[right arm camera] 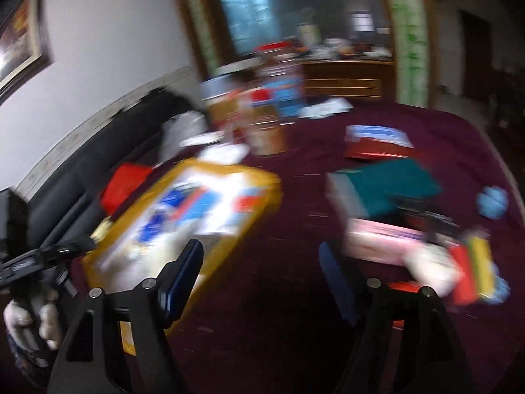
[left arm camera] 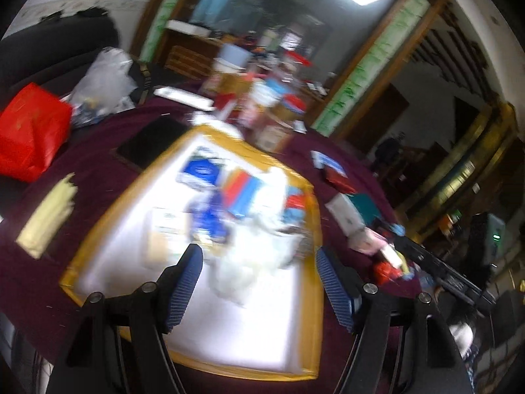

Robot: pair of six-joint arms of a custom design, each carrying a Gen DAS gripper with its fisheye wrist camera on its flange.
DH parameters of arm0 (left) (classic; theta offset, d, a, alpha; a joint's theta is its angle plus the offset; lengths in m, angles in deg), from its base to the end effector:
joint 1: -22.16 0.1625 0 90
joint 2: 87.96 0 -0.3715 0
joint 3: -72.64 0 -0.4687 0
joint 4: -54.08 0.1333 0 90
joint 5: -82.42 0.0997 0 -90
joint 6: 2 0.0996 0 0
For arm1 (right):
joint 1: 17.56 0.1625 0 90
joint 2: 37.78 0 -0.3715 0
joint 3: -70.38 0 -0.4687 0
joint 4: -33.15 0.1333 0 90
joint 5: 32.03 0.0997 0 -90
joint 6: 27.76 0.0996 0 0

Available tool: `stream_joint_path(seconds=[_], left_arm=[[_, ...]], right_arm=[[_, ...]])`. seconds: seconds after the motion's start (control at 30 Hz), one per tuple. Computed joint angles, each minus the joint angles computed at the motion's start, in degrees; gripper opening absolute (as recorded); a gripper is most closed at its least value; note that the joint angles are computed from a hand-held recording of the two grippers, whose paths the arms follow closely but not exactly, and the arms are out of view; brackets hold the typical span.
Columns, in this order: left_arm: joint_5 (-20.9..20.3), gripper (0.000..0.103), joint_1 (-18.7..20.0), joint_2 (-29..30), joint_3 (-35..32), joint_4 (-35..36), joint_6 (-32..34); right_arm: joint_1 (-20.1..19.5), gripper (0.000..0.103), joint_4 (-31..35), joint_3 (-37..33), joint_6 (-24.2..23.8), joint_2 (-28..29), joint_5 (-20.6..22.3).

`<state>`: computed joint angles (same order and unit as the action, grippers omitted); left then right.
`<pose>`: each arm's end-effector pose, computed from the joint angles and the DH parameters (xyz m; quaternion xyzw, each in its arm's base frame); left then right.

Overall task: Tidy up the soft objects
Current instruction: 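Grasp a red plastic bag with the right gripper while the left grasps another red bag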

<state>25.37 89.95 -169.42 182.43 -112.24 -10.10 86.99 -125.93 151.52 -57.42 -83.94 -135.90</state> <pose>-0.0519 -0.6232 0.3256 -0.0069 0.8836 -0.4441 0.1481 0.3014 -0.7257 0.1376 0.3243 -0.8926 0.2734 0.1527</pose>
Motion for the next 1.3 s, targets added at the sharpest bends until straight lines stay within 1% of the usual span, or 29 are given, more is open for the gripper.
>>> stream_joint_path(seconds=[0.07, 0.1, 0.2, 0.37, 0.47, 0.5, 0.53, 0.57, 0.6, 0.63, 0.67, 0.73, 0.77, 0.8, 0.9, 0.97, 1.03, 1.1, 1.13, 1.2, 1.3], left_arm=[[-0.97, 0.079, -1.35, 0.76, 0.06, -0.47, 1.22], [-1.66, 0.079, -2.01, 1.30, 0.03, -0.77, 1.84], [-3.68, 0.079, -3.50, 3.44, -0.56, -0.65, 3.48], [-4.68, 0.079, -4.79, 6.84, -2.30, 3.76, 3.04], [-3.81, 0.079, -5.73, 7.61, -2.44, 5.61, 2.43], [-3.20, 0.079, -6.09, 7.76, -2.45, 5.87, 2.33], [-2.75, 0.079, -6.30, 7.83, -2.46, 5.97, 2.30], [-2.25, 0.079, -6.54, 7.82, -2.44, 6.07, 2.24], [-1.75, 0.079, -6.77, 7.78, -2.40, 6.15, 2.15], [-1.44, 0.079, -6.89, 7.74, -2.28, 6.09, 2.17], [-1.09, 0.079, -7.01, 7.79, -2.26, 6.02, 2.25], [-0.74, 0.079, -7.08, 8.07, -2.48, 6.13, 2.46], [-0.80, 0.079, -7.03, 8.40, -2.89, 6.48, 2.45], [-0.82, 0.079, -7.03, 8.96, -3.48, 7.21, 2.36], [-0.88, 0.079, -7.03, 11.09, -5.39, 8.98, 2.54], [-1.11, 0.079, -7.21, 13.27, -7.16, 10.30, 2.89], [-0.97, 0.079, -7.43, 15.47, -8.92, 11.26, 3.54], [0.26, 0.079, -7.87, 19.08, -11.86, 12.39, 4.99], [0.74, 0.079, -7.92, 20.31, -12.95, 12.63, 5.65], [1.95, 0.079, -8.00, 24.57, -16.73, 12.96, 8.55], [4.35, 0.079, -7.84, 31.03, -22.84, 13.21, 13.26]], right_arm=[[-1.92, 0.072, -1.20, 0.59, 2.09, -1.66, -1.84], [-3.28, 0.072, -1.32, 0.57, 4.23, -2.45, -2.71], [-6.17, 0.072, 0.93, -0.76, 8.18, -3.16, -2.69], [-8.34, 0.071, 4.63, -3.07, 9.66, -1.60, -0.93], [-9.39, 0.070, 7.69, -5.55, 11.34, 0.42, 1.83], [-9.69, 0.068, 9.56, -6.20, 11.51, 0.87, 3.40], [-10.11, 0.064, 12.29, -6.77, 11.48, 1.07, 6.08], [-10.62, 0.063, 14.91, -6.76, 10.87, 0.82, 9.25], [-11.14, 0.063, 18.63, -6.94, 9.90, 0.58, 13.48], [-11.86, 0.064, 24.51, -7.31, 7.78, 0.10, 19.22], [-12.23, 0.064, 28.39, -7.40, 5.86, -0.44, 22.91], [-12.35, 0.064, 30.19, -5.84, 2.32, -2.39, 26.66], [-12.34, 0.064, 29.16, -4.67, 1.09, -3.68, 27.42], [-12.28, 0.064, 26.45, -3.39, 0.78, -4.87, 26.96], [-12.43, 0.064, 18.41, -1.34, 1.95, -6.55, 23.63], [-13.60, 0.064, 14.37, -0.85, 4.68, -6.72, 23.70], [-15.45, 0.064, 13.29, -1.13, 7.84, -6.32, 25.94], [-16.10, 0.064, 13.95, -2.04, 10.94, -5.90, 25.52], [-16.41, 0.064, 12.86, -1.71, 11.58, -6.16, 26.23], [-16.92, 0.064, 9.50, -0.26, 12.20, -7.33, 27.32], [-17.00, 0.064, 3.73, 1.15, 13.28, -8.21, 25.92]])
